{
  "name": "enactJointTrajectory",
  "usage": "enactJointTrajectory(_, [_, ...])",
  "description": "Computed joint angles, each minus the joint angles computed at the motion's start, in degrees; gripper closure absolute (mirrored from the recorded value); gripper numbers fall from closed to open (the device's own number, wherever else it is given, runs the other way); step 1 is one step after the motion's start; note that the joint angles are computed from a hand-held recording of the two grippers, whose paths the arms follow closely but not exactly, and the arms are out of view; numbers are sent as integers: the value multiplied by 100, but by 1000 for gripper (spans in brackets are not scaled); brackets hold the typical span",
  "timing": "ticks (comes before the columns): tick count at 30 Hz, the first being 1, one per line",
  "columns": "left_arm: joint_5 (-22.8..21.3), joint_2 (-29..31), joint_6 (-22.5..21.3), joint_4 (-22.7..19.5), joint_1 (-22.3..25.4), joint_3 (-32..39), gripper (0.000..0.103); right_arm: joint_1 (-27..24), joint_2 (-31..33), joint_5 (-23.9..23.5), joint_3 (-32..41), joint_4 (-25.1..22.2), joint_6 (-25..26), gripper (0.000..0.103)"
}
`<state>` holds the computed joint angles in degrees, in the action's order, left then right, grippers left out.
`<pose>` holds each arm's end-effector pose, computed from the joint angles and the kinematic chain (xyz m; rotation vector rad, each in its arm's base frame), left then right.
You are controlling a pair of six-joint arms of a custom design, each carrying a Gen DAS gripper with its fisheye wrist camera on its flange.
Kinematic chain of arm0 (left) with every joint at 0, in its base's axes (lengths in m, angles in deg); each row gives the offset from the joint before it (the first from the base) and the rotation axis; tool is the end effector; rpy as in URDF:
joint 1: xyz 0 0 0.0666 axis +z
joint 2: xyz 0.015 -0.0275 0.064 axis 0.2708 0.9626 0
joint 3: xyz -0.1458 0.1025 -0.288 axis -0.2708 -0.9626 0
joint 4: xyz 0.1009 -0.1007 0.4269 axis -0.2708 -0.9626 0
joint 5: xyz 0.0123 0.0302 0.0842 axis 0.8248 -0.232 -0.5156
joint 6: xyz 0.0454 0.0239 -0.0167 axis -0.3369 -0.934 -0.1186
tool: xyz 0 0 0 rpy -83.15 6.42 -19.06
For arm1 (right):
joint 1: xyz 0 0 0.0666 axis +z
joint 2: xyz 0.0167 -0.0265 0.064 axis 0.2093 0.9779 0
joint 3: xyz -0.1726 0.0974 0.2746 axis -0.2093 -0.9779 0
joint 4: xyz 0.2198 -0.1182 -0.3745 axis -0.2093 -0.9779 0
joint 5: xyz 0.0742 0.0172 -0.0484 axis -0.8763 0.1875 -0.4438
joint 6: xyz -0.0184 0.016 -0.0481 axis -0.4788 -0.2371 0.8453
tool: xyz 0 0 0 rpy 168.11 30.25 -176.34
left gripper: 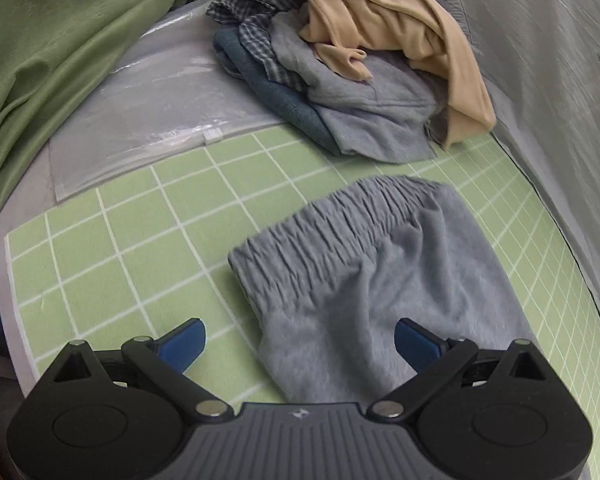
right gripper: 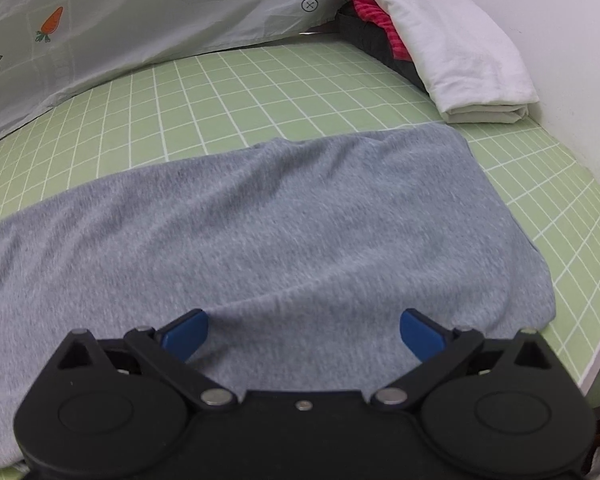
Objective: Fold clothes
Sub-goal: 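Grasp the elastic waistband with the left gripper and lift it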
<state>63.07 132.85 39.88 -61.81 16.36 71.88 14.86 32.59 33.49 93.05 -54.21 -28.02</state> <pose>0.4059 0.0158 0.4513 -1.4789 2.1201 0.0476 0.5126 0.0156 0.3962 0.3314 2.5180 -0.2047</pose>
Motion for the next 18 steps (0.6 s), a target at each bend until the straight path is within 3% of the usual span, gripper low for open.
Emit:
enactJointTrajectory(7, [41, -8, -379, 761, 264, -227, 6, 240, -16, 230, 157, -220, -148, 0])
enactJointTrajectory(10, [-42, 11, -633, 867, 276, -255, 27, 232, -115, 330, 71, -297, -338, 0])
enactJointTrajectory(11, [-41, 11, -717, 891, 290, -260, 39, 221, -144, 361, 43, -332, -402, 0])
enactJointTrajectory(15, [221, -113, -866, 1235, 359, -390, 73, 158, -297, 436, -121, -357, -574, 0])
enactJointTrajectory(18, [132, -124, -1161, 1427, 245, -318, 77, 70, -414, 342, -265, -250, -702, 0])
